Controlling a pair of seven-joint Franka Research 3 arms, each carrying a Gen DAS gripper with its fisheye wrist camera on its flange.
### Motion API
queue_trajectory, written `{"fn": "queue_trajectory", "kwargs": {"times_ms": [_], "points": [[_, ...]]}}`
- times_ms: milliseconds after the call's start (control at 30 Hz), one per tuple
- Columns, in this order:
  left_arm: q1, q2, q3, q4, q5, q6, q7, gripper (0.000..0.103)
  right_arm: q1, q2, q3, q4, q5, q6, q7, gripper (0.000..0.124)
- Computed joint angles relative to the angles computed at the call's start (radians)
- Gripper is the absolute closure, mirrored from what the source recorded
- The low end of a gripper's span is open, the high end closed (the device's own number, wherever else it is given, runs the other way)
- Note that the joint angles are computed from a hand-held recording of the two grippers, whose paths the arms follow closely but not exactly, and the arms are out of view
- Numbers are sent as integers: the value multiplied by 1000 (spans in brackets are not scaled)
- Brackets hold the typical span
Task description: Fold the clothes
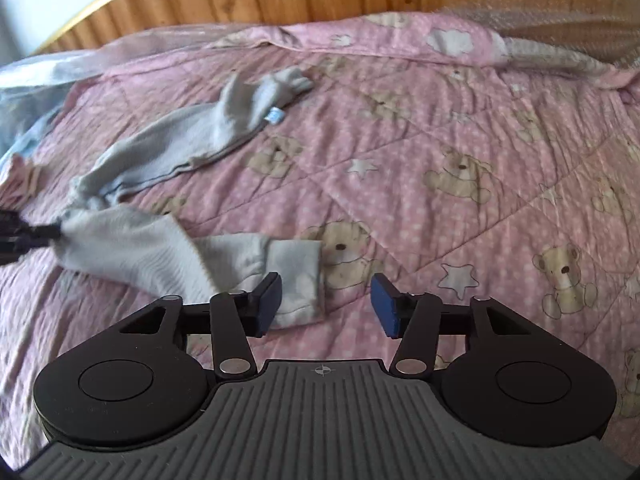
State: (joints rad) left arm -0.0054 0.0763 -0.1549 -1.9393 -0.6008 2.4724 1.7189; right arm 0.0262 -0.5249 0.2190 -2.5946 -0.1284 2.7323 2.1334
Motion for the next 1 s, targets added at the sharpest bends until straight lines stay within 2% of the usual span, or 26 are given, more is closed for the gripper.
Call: {"fn": "queue_trajectory", "kwargs": {"times_ms": [100, 200, 267, 300, 367, 467, 500, 533, 567, 600, 633, 667, 700, 767, 867, 1000], "points": [[-4, 22, -4, 25, 30, -13, -3, 89, 122, 38, -79, 13, 47, 30, -209, 63], [-3, 27, -8, 26, 44, -11, -12, 88, 165, 118, -94, 68, 71, 10, -360, 70], [-1, 25, -10, 23, 42, -7, -20, 90, 153, 159, -85, 111, 68, -44, -388, 106], [0, 18, -11, 16, 27, 4, -21, 90, 167, 159, -109, 130, 107, -69, -416, 115], [10, -1, -11, 9, -52, 11, 3, 91, 220, 152, -201, 188, 278, -140, -517, 120], [13, -19, -4, 25, -156, -7, 23, 91, 262, 176, -347, 334, 600, -285, -626, 120], [7, -11, -3, 37, -141, -17, 21, 91, 242, 198, -360, 371, 631, -298, -620, 119], [1, 1, -3, 50, -115, -29, 14, 91, 208, 229, -350, 401, 600, -303, -597, 114], [-5, 12, -3, 56, -70, -38, -10, 91, 170, 269, -333, 430, 544, -313, -565, 94], [-12, 23, -3, 58, -14, -48, -43, 91, 130, 309, -311, 453, 476, -316, -510, 85], [-18, 35, -4, 61, 41, -59, -76, 91, 82, 344, -276, 463, 372, -309, -400, 71], [-21, 39, -4, 55, 77, -58, -103, 91, 42, 367, -244, 468, 256, -310, -273, 72], [-19, 34, -7, 39, 78, -44, -110, 91, 22, 372, -231, 458, 200, -307, -195, 72], [-10, 9, -12, -5, 23, 6, -92, 88, 30, 324, -238, 374, 274, -230, -179, 72], [-11, -6, -13, -29, -32, 41, -68, 84, 96, 233, -259, 228, 504, -99, -296, 69], [-19, 5, -16, -21, -53, 64, -58, 80, 126, 223, -209, 136, 568, 64, -297, 69]]}}
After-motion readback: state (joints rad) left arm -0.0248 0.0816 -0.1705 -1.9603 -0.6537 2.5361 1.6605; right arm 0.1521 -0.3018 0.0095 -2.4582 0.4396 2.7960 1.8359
